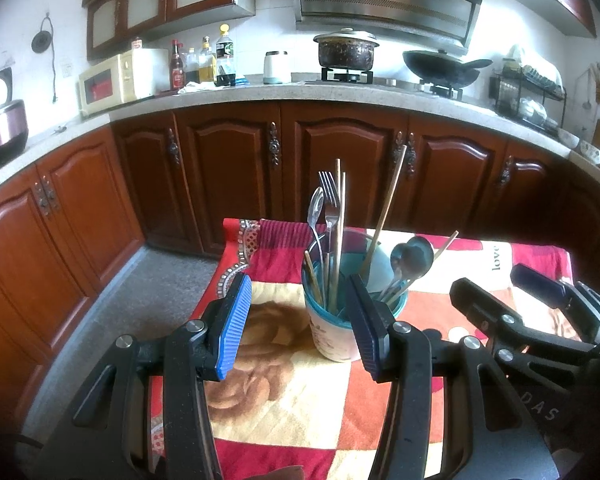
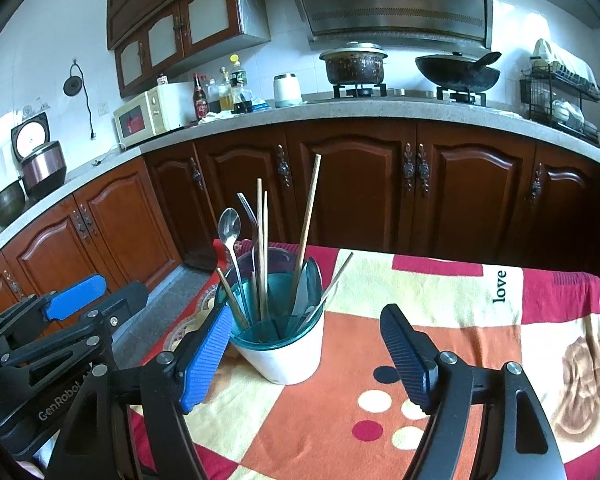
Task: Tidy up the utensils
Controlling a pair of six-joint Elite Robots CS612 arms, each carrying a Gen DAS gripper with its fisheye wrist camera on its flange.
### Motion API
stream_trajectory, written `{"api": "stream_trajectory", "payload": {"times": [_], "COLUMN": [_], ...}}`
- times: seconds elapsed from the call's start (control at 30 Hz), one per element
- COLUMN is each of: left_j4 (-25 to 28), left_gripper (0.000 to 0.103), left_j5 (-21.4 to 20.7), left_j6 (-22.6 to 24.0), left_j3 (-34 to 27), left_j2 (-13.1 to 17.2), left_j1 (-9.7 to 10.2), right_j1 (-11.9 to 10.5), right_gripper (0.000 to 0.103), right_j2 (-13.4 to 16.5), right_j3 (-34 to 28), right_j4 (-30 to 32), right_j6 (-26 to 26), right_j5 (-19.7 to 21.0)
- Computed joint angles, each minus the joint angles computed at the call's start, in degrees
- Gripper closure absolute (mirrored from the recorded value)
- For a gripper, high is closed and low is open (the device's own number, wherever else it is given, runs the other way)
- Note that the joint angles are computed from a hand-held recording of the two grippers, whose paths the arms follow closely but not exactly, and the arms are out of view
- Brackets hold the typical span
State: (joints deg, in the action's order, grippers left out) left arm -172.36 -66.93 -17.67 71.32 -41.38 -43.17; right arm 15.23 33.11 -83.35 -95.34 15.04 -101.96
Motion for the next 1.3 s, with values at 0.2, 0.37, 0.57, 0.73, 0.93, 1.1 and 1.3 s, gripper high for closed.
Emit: {"api": "stream_trajectory", "payload": {"times": [0.2,0.37,0.57,0.73,0.93,1.1,1.3], "left_j4": [0.3,0.6,0.9,1.0,1.3,1.2,1.3], "left_gripper": [0.055,0.055,0.055,0.055,0.055,0.055,0.055], "left_j5": [-0.1,-0.3,-0.1,-0.3,-0.9,-0.9,-0.5], "left_j6": [-0.3,-0.5,-0.6,-0.9,-1.3,-1.2,-1.5], "left_j3": [-0.1,0.0,-0.2,-0.4,-0.5,-0.6,-0.5], "left_j2": [0.2,0.2,0.3,0.5,0.8,0.8,0.8], "left_j1": [0.03,-0.01,-0.06,0.01,0.16,0.17,0.19], "right_j1": [-0.1,-0.1,0.0,-0.1,-0.2,-0.3,-0.3], "right_gripper": [0.029,0.028,0.028,0.028,0.028,0.028,0.028], "right_j2": [-0.3,-0.4,-0.5,-0.4,-0.4,-0.5,-0.5], "right_j3": [0.5,0.7,0.8,1.0,1.0,1.2,1.5], "right_j4": [0.8,1.2,1.4,1.5,1.6,1.7,1.6], "right_j6": [0.2,0.3,0.2,0.5,0.7,0.8,0.8], "right_j5": [-0.1,0.2,0.1,0.3,0.4,0.7,0.8]}}
